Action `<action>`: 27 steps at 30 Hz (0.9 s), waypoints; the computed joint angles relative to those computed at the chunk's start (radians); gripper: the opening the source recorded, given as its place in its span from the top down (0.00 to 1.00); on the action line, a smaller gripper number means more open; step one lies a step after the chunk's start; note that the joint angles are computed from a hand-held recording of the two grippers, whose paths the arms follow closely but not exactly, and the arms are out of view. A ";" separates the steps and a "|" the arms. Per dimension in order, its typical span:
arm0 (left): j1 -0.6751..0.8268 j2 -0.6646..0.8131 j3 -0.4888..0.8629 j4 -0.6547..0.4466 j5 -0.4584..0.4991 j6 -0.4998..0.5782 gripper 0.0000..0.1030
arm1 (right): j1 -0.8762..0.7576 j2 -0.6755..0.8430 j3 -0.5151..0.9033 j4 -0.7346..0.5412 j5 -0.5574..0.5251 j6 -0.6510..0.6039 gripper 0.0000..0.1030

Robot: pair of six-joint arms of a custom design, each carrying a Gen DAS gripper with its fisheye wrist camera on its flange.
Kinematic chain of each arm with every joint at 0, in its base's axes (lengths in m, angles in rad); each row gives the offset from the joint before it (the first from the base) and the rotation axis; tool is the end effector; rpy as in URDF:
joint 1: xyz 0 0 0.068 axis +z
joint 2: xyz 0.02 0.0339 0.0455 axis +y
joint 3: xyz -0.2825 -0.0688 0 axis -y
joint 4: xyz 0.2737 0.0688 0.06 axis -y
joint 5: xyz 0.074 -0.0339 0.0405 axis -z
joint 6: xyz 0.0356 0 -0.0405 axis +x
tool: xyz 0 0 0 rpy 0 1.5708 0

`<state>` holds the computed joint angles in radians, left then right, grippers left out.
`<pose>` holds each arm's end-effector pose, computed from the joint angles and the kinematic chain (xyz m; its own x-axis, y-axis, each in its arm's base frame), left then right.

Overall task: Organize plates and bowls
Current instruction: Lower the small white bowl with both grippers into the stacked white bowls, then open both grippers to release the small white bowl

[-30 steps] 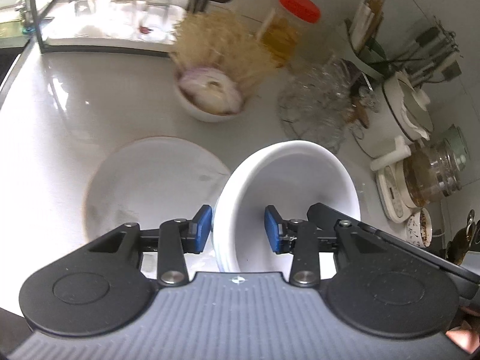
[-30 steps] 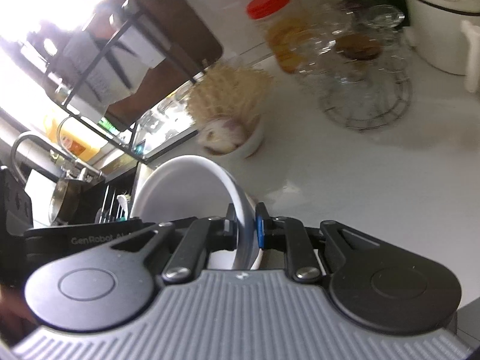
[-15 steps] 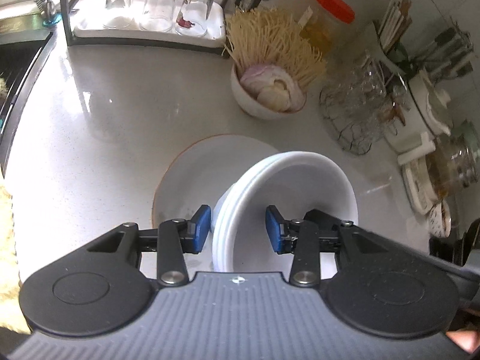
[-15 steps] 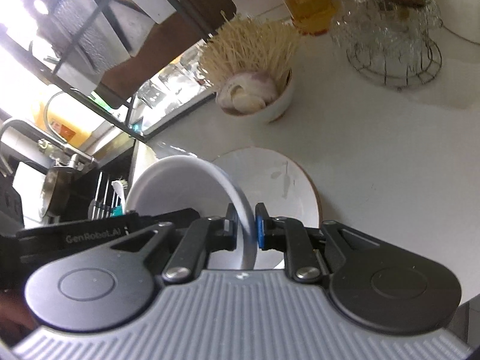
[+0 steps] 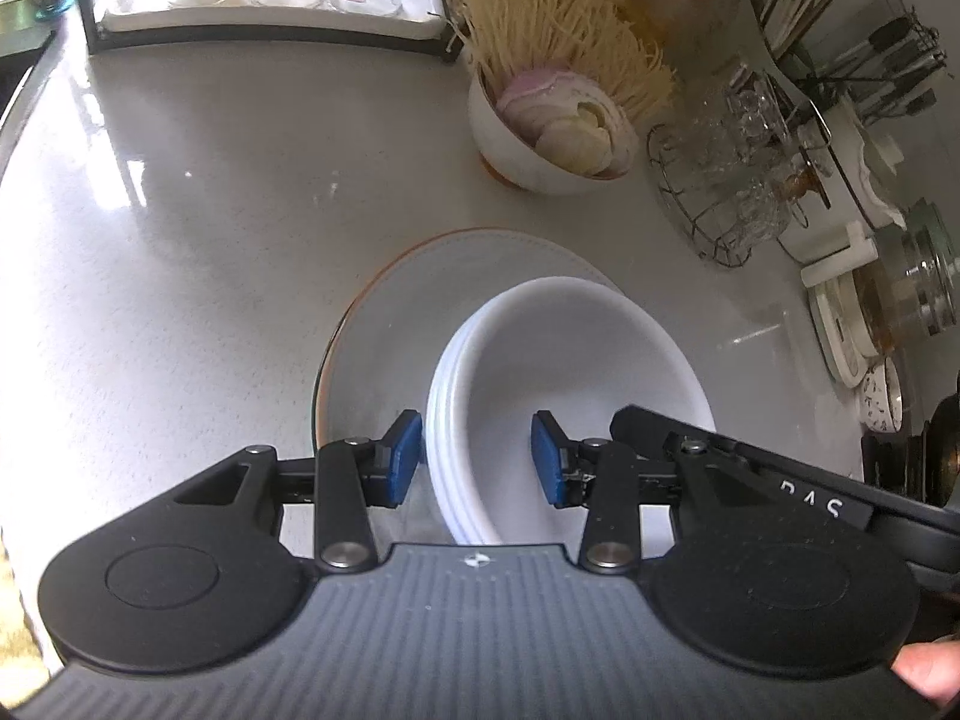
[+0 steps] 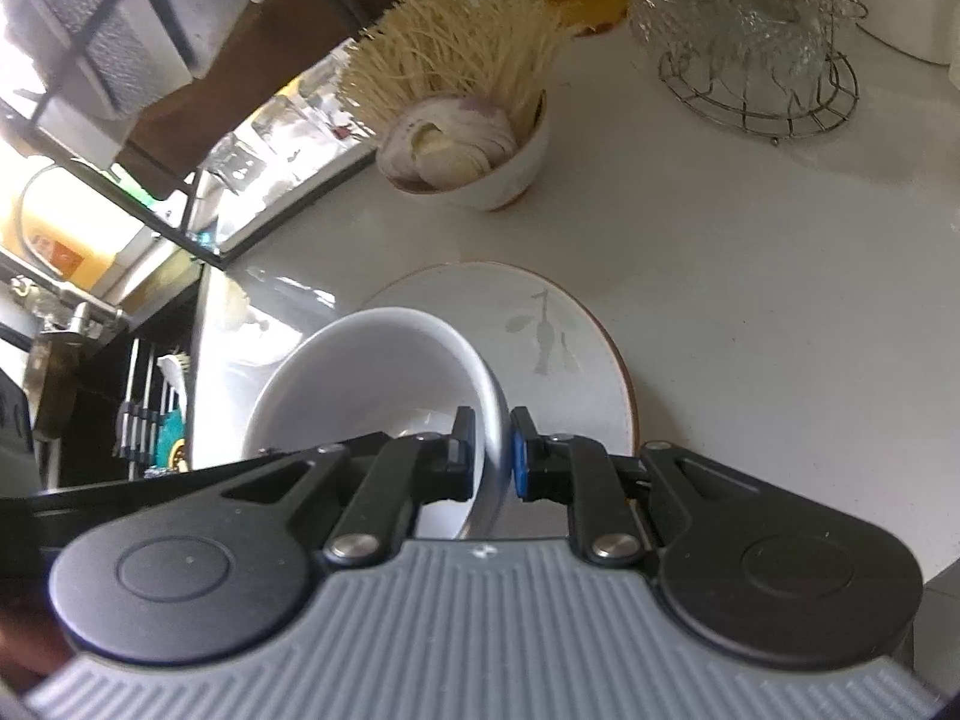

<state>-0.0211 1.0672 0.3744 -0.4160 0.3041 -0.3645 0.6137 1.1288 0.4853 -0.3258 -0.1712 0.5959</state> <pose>0.1805 -0.0145 0.1356 -0.8909 -0.3214 -0.3209 -0.1756 0.8953 -0.4093 0.1730 0.1293 0.1627 -0.9206 0.0280 -0.3895 -0.1566 0.8873 0.4339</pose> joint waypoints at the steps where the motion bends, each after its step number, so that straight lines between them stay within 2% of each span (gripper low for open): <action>1: 0.001 0.019 0.001 0.012 0.000 0.011 0.57 | 0.000 0.007 0.000 -0.003 0.001 0.004 0.84; 9: 0.016 0.116 0.016 0.062 0.043 0.073 0.56 | -0.011 0.024 -0.002 -0.016 0.032 0.032 0.85; 13: 0.007 0.128 0.035 0.056 0.036 0.074 0.42 | -0.028 0.005 0.000 -0.032 0.029 0.035 0.84; 18: -0.001 0.091 0.051 0.025 0.006 0.058 0.39 | -0.051 -0.029 0.007 -0.062 0.036 0.022 0.84; 20: -0.009 0.059 0.058 0.001 -0.025 0.056 0.37 | -0.050 -0.056 0.007 -0.076 0.050 0.018 0.75; 22: -0.016 0.021 0.064 -0.028 -0.048 0.054 0.37 | -0.055 -0.090 -0.003 -0.072 0.050 0.016 0.50; 27: -0.050 -0.117 0.078 -0.122 -0.115 0.023 0.37 | -0.086 -0.154 -0.001 -0.094 0.010 -0.027 0.50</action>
<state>-0.0711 0.9505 0.4524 -0.5382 0.1887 -0.3420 0.5276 0.9753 0.4845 -0.4196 -0.1609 0.5691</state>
